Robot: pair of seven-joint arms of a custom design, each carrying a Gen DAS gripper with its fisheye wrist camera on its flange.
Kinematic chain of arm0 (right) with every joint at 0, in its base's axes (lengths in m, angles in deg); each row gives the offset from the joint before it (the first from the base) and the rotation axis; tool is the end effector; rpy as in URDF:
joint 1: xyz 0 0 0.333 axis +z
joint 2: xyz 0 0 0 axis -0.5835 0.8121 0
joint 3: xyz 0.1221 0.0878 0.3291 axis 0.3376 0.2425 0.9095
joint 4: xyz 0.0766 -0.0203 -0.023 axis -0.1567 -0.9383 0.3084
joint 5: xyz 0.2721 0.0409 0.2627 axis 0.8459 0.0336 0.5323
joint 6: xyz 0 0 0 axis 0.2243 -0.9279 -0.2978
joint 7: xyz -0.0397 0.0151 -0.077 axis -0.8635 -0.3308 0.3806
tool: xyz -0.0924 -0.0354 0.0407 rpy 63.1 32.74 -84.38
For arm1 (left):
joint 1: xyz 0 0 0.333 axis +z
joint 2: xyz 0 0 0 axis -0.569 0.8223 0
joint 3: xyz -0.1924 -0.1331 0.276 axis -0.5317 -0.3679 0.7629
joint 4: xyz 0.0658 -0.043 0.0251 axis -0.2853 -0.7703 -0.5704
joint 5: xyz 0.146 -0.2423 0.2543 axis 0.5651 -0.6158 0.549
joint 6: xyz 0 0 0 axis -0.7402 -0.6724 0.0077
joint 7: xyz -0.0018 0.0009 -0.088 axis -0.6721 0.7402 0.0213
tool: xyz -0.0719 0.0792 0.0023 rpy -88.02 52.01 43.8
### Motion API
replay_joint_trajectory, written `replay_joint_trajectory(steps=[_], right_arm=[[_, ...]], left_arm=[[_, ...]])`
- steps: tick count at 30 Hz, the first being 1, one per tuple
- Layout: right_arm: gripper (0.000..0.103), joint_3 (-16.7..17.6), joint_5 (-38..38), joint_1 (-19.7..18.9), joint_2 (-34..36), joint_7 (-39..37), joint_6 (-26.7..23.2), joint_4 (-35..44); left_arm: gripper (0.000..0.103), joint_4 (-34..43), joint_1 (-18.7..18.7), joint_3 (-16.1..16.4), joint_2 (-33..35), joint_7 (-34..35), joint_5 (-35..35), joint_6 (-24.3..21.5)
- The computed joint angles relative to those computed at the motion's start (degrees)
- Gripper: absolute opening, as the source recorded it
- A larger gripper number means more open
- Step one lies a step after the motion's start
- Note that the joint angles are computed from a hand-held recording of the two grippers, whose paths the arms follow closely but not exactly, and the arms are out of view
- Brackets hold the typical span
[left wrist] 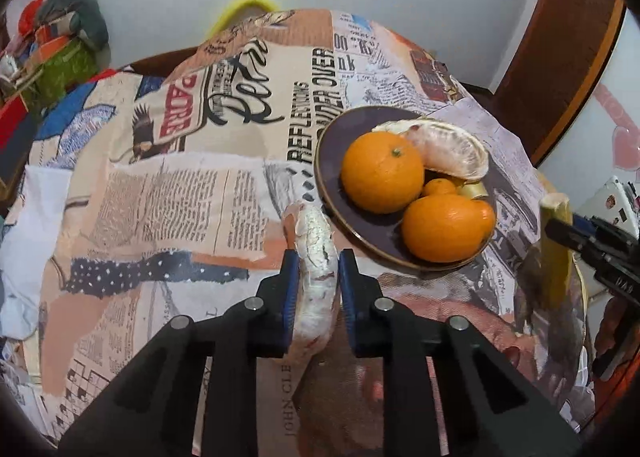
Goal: Organize fruits
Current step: 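Lower the pomelo segment onto the plate with the left gripper while the right places the banana there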
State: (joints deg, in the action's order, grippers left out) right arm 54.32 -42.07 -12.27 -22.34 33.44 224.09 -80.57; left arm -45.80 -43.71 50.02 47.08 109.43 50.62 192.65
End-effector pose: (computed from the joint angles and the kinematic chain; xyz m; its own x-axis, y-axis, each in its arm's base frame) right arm 0.5151 0.2948 0.5529 0.3046 -0.9307 -0.2026 -0.7299 -0.0914 -0.6774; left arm 0.5753 -0.2194 0.5189 -0.1586 -0.9807 0.1140 -0.8144 0.0647 -0.5766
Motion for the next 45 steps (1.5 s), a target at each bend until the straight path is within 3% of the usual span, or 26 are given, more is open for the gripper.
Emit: replay_joint_trajectory(steps=[11, 23, 32, 45], right_arm=[[0.035, -0.51, -3.46, -0.57, -0.14, 3.38, 2.88, 0.90], [0.035, -1.23, -2.18, -0.13, 2.18, 1.33, 3.69, 4.56], [0.035, -2.79, -1.78, 1.25, 6.69, -0.57, 1.99, 9.97], [0.039, -3.15, 4.64, 1.08, 12.33, -4.89, -1.15, 15.54]], left_arm=[[0.019, 1.20, -0.99, 0.05, -1.20, -1.60, 2.77, 3.49], [0.019, 7.86, -1.54, -1.16, 3.62, -0.17, 2.21, 5.11], [0.019, 14.96, -2.63, -2.34, 9.56, 1.66, 1.37, 3.39], [0.019, 21.45, -3.95, -2.52, 15.43, 2.03, 3.25, 1.34]])
